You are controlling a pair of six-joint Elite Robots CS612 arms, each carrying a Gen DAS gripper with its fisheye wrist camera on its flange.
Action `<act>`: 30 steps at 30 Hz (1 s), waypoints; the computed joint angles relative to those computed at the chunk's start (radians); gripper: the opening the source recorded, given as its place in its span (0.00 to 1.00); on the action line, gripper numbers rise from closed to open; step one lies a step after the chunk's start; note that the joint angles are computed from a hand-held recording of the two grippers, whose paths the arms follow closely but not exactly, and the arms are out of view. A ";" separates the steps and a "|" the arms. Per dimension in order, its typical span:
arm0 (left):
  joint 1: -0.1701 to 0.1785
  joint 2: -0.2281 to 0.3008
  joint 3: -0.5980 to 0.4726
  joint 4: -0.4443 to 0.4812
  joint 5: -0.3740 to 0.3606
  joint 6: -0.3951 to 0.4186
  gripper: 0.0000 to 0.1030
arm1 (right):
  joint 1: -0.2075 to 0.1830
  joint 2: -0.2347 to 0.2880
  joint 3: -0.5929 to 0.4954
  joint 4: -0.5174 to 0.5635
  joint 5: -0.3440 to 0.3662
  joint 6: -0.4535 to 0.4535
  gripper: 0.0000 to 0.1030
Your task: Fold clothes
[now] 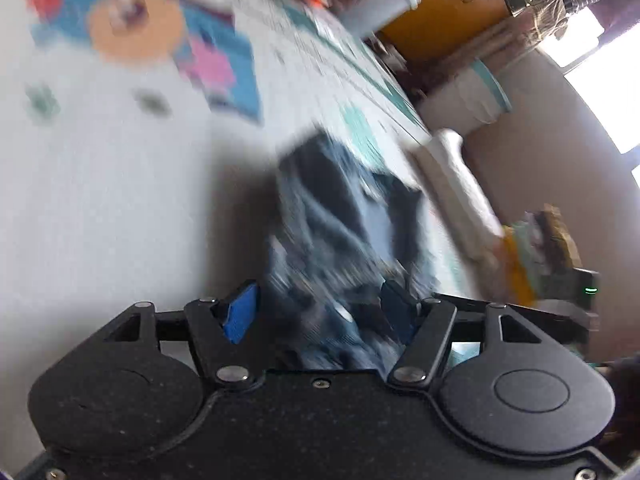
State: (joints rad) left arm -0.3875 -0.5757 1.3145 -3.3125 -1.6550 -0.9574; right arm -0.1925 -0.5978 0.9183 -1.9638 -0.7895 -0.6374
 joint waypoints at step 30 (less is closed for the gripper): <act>-0.059 -0.085 0.092 0.083 0.060 0.055 0.28 | -0.008 -0.093 0.139 0.099 0.022 -0.117 0.40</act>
State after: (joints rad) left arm -0.4469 -0.6611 1.4062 -3.2297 -1.5945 -0.9025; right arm -0.2005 -0.6911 1.0569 -1.8649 -0.7673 -0.7548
